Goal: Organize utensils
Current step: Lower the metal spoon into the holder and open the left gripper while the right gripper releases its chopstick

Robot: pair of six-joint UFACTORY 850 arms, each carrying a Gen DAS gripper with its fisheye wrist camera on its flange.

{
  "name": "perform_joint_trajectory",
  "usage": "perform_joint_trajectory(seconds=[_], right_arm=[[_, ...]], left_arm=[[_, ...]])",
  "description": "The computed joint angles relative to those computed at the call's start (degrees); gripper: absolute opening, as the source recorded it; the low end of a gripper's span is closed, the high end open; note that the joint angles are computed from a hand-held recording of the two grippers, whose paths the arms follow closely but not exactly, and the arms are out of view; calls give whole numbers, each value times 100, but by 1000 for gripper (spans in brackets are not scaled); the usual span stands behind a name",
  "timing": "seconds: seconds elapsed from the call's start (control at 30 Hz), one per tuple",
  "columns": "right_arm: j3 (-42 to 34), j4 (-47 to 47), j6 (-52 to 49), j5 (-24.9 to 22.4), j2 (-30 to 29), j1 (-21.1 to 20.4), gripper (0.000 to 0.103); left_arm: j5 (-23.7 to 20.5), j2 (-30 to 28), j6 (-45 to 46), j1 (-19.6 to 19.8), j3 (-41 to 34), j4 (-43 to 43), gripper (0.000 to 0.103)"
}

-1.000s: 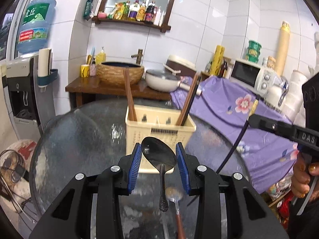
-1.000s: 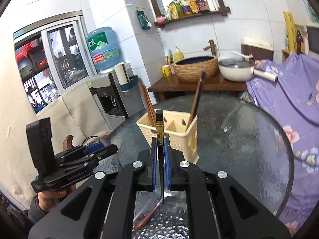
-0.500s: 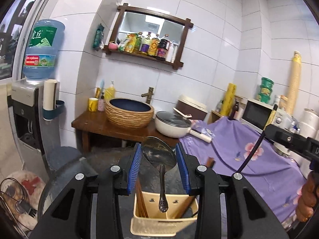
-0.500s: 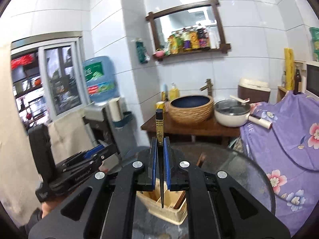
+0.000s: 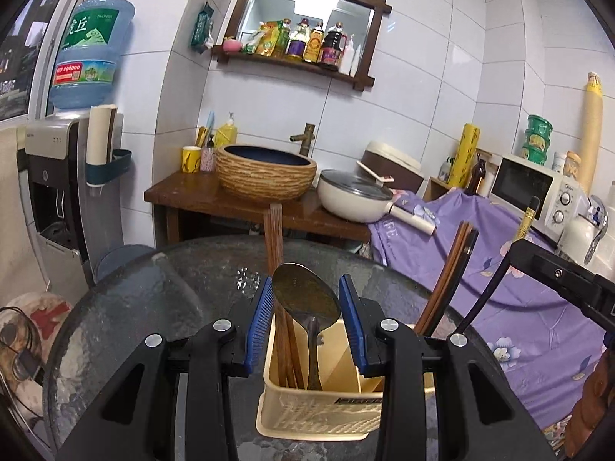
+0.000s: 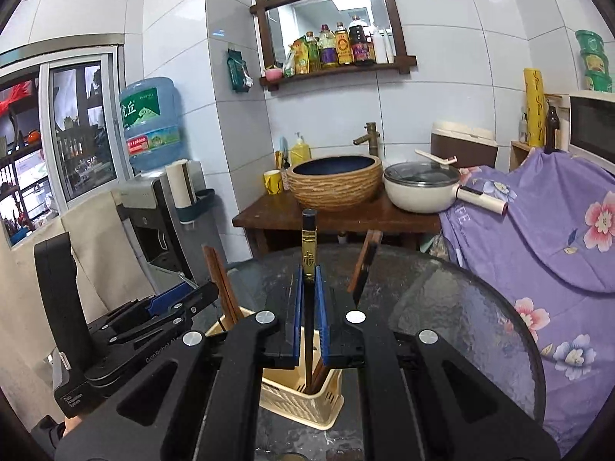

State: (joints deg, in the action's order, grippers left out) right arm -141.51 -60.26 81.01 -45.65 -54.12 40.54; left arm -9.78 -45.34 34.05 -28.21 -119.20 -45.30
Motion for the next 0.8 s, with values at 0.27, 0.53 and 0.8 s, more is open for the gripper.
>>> perform_joint_trajectory(seconds=[0.27, 0.53, 0.8], right_arm=[[578, 20, 402, 199, 193, -58, 8], [832, -164, 722, 172, 321, -65, 8], [898, -183, 808, 196, 347, -82, 8]], left_arm=[[-63, -73, -508, -60, 65, 735, 35], [-197, -226, -1034, -76, -81, 1384, 35], [-42, -215, -950, -92, 3, 1487, 35]])
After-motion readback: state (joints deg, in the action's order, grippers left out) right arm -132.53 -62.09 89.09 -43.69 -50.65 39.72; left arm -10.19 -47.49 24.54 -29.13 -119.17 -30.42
